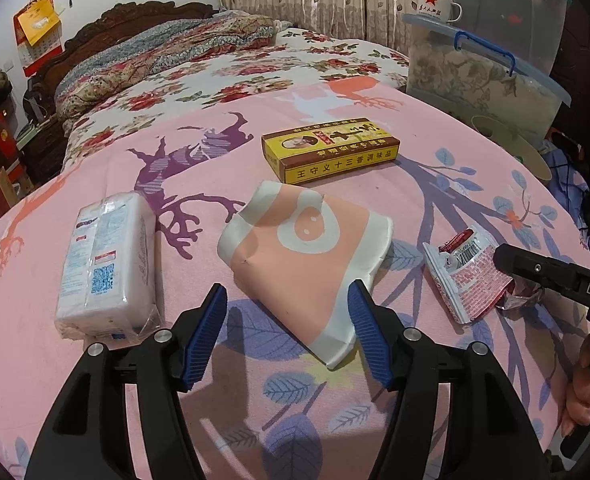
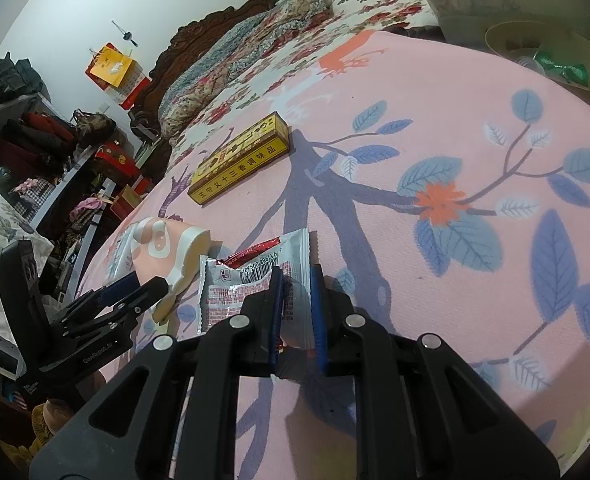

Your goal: Collect trash

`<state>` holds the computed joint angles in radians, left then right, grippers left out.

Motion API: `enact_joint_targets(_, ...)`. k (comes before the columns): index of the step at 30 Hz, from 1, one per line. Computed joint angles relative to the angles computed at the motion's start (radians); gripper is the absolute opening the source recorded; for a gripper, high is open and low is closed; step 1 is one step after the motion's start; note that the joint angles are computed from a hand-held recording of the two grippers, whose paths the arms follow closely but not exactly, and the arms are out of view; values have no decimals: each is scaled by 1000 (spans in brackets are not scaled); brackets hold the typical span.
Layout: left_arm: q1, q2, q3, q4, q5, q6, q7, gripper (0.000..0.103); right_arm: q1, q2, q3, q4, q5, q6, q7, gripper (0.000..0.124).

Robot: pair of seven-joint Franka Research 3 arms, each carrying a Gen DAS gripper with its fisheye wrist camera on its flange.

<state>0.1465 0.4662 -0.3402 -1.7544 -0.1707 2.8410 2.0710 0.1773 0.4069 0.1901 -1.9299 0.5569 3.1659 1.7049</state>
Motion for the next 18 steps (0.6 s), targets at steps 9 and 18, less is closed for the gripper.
enact_joint_targets(9,2,1,0,0,-1,4,2,60,-7,0,11,-2,4,7,1,17)
enact_joint_targets(18,3,0,-1,-1,4,4,-3,60,-17,1,26,-6,12,20,-1,18)
